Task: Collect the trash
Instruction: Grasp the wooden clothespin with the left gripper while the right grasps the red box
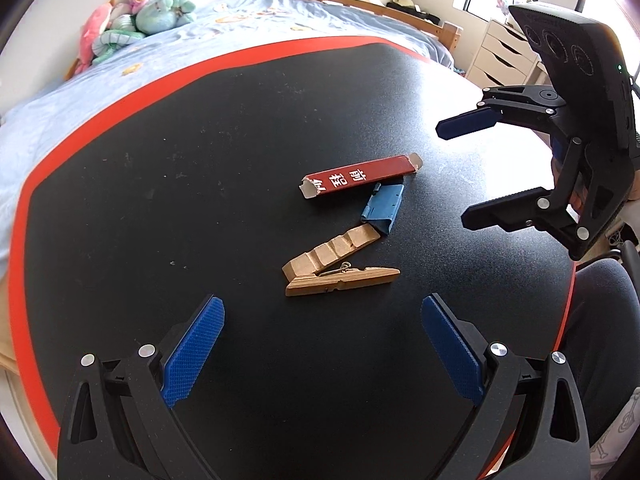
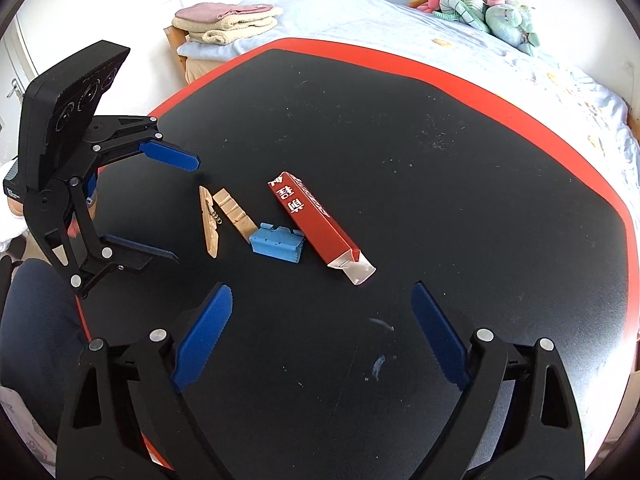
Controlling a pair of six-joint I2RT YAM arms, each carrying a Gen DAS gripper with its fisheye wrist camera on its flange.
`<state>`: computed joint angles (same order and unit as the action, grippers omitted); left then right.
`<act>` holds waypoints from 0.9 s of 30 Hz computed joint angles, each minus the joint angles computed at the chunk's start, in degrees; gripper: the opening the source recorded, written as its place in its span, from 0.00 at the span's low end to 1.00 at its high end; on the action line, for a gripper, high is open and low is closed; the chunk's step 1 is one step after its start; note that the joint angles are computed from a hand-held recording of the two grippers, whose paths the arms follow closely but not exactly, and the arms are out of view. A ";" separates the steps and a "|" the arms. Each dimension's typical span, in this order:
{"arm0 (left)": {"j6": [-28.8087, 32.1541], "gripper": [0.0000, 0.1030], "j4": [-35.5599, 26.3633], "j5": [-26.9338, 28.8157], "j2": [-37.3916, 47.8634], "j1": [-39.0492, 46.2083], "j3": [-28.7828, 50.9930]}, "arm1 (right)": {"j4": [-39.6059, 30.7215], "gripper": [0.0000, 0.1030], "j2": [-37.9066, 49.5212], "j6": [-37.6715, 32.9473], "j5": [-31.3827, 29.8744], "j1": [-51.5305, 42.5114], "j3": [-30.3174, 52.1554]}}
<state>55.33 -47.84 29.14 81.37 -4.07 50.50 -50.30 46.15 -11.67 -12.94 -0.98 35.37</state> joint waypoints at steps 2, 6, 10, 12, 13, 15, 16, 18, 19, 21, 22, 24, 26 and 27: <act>-1.90 0.92 1.30 -0.39 -1.16 -0.64 -1.25 | 1.60 0.82 1.48 -0.92 -0.34 -0.40 -0.48; -7.43 0.92 5.64 -2.40 -4.40 -2.51 -4.58 | 4.30 0.72 3.92 -2.92 -1.67 -2.14 -1.20; -13.26 0.91 10.31 -4.20 -6.98 -5.03 -7.68 | 6.16 0.65 5.34 -4.89 -2.51 -3.06 -1.65; -16.52 0.87 12.44 -5.41 -8.03 -6.28 -8.68 | 6.85 0.59 5.46 -5.84 -2.57 -3.20 -1.82; -17.76 0.83 13.33 -6.07 -8.72 -6.87 -9.25 | 7.16 0.58 5.67 -6.22 -2.57 -3.27 -1.78; -18.96 0.79 14.11 -6.38 -9.39 -7.32 -9.72 | 7.85 0.52 6.38 -6.72 -2.76 -3.13 -1.53; -19.43 0.76 14.45 -6.56 -9.70 -7.51 -9.95 | 8.04 0.50 6.48 -7.23 -2.94 -3.15 -1.57; -19.51 0.69 14.76 -6.60 -9.76 -7.41 -9.90 | 8.27 0.43 6.53 -7.80 -2.84 -2.81 -1.56; -19.54 0.65 14.83 -6.65 -9.74 -7.28 -9.77 | 8.37 0.42 6.46 -7.97 -2.86 -2.59 -1.60; -19.01 0.62 14.60 -6.14 -9.20 -6.48 -9.31 | 8.29 0.39 5.71 -8.44 -2.92 -2.63 -1.99; -18.62 0.60 14.51 -6.11 -9.09 -6.09 -9.12 | 8.47 0.39 5.63 -8.48 -2.90 -2.52 -2.09; -17.77 0.58 13.69 -5.36 -8.26 -5.23 -8.24 | 8.76 0.37 5.69 -8.50 -2.72 -2.37 -2.11; -17.30 0.58 13.32 -4.80 -7.80 -4.68 -7.90 | 9.11 0.33 5.93 -8.26 -2.21 -1.77 -2.02; -17.38 0.58 13.34 -4.76 -7.76 -4.67 -7.92 | 9.24 0.29 6.05 -8.18 -1.89 -1.48 -1.97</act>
